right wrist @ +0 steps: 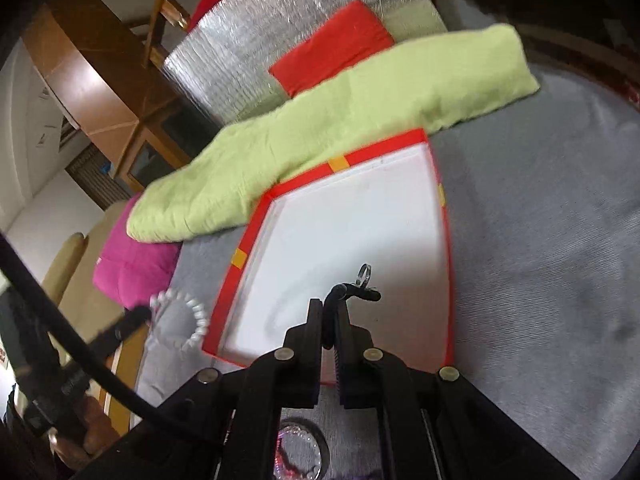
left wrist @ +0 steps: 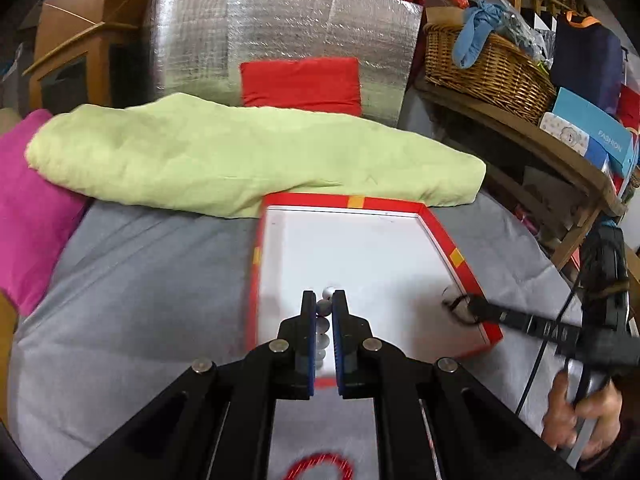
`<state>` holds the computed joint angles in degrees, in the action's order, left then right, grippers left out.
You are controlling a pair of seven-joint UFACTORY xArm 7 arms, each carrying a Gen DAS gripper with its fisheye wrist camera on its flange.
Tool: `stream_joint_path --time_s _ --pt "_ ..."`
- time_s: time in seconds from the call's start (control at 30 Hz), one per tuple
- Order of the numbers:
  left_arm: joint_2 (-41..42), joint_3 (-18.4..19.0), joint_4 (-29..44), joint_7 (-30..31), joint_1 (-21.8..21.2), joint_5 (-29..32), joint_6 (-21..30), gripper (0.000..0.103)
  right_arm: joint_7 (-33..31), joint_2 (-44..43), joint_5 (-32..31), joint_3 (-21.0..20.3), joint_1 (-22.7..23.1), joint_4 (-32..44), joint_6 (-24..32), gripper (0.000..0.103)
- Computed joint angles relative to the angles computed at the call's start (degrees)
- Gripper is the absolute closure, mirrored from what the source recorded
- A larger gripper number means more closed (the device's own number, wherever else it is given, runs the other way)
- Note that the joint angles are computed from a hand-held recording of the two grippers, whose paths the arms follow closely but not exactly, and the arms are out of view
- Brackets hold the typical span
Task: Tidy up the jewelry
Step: 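Carry the pliers into the red box with the right tool while the left tool drops the pearl bracelet there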
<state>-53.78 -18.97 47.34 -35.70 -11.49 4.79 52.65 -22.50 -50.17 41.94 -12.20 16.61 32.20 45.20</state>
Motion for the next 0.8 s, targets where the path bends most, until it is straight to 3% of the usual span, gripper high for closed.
stream_joint_path --time_s 0.13,0.2,0.27,0.3,0.43,0.5,0.57,0.67,0.8 --pt "4.76 -0.24 -1.19 -0.61 0.27 -0.28 0.04 0.095 1.56 2.3 -1.67 0.6 -0.39 1.22 2.61 0.095" --pt "5.47 0.08 -2.48 -0.95 -0.45 -0.43 1.5 0.094 2.67 2.71 -2.68 0.94 -1.79 1.51 3.24 0.084" --pt "5.82 0.45 -3.0 -1.12 -1.0 -0.34 3.14 0.094 4.36 2.26 -2.95 0.82 -3.74 1.21 2.33 0.033" --pt "5.72 0.72 -3.25 -1.09 -1.34 -0.34 3.98 0.094 4.42 1.55 -2.18 0.29 -4.05 0.66 1.13 0.03" --pt "5.17 0.88 -4.31 -1.98 -1.89 -0.19 6.1 0.095 3.89 -1.33 -1.61 -1.15 -4.96 -0.72 -3.24 0.033" --pt "5.32 0.99 -3.9 -2.04 -2.22 -0.13 6.65 0.095 5.56 -0.96 -3.68 -0.06 -6.28 -1.07 -4.09 0.047" --pt "5.59 1.3 -3.89 -1.87 -2.78 -0.51 6.65 0.095 7.22 1.25 -5.63 -0.05 -6.11 -0.18 -1.79 0.071" --pt "6.04 1.15 -3.52 -1.9 -3.12 -0.55 7.13 0.095 8.53 2.41 -7.7 1.83 -6.57 -0.27 -1.71 0.073" --pt "6.84 1.57 -3.47 -1.93 -4.57 -2.44 6.51 0.095 7.31 3.31 -8.05 1.22 -4.96 0.54 -3.22 0.073"
